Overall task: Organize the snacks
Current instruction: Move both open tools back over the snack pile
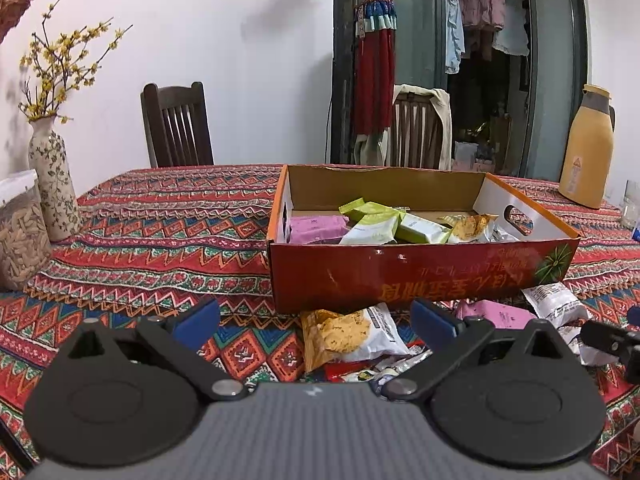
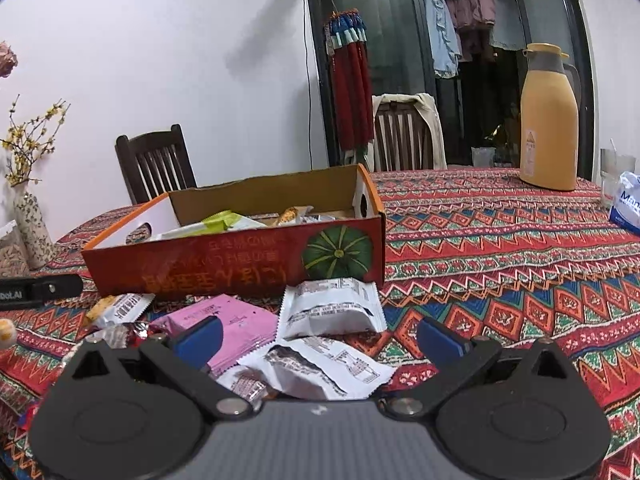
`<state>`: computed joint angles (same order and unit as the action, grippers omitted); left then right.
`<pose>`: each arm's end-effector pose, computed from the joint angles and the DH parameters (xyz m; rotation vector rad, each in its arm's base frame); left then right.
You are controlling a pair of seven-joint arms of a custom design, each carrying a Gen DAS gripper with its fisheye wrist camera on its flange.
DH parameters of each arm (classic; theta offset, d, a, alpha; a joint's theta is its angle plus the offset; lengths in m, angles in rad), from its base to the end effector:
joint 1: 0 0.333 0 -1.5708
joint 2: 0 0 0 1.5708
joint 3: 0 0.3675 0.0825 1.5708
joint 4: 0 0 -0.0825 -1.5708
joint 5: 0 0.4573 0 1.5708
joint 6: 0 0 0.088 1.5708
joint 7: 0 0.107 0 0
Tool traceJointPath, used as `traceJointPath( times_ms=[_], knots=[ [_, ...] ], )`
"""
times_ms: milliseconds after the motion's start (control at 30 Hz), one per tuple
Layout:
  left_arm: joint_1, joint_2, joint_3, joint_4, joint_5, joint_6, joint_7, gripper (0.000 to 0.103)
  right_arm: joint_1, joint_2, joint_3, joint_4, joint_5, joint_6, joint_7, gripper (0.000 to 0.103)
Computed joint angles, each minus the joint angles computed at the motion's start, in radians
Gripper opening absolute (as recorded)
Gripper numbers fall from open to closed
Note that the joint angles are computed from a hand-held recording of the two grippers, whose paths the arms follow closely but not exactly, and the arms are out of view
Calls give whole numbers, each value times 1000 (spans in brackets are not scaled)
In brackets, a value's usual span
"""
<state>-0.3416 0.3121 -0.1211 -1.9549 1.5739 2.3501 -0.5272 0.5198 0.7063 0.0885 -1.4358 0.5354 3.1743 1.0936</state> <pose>0.6354 -0.2962 0.3401 -1.8225 1.1209 -0.6876 0.7441 0.4351 0.3899 -1.8455 1.1106 -0.5044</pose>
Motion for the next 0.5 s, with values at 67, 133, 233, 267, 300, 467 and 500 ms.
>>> traceJointPath(
  times_ms=[67, 133, 233, 267, 300, 467, 500],
  knots=[
    [5, 2, 1, 1, -9, 10, -1, 103, 10, 3, -16, 7, -4, -10, 7, 103],
    [5, 2, 2, 1, -9, 15, -5, 103, 15, 5, -22, 9, -8, -11, 12, 103],
    [3, -1, 2, -4, -1, 10, -15, 103, 26, 8, -38, 13, -14, -17, 26, 103],
    [2, -2, 2, -5, 1, 8, -18, 103, 28, 8, -41, 13, -17, -19, 29, 103],
    [2, -2, 2, -5, 2, 8, -20, 103, 34, 9, -49, 14, -21, -21, 33, 103],
    [3, -5, 1, -9, 7, 6, -34, 103, 47, 10, -65, 13, -41, -19, 40, 103],
    [3, -6, 0, -10, 9, 5, -37, 103, 49, 10, -66, 13, -45, -18, 39, 103]
  ],
)
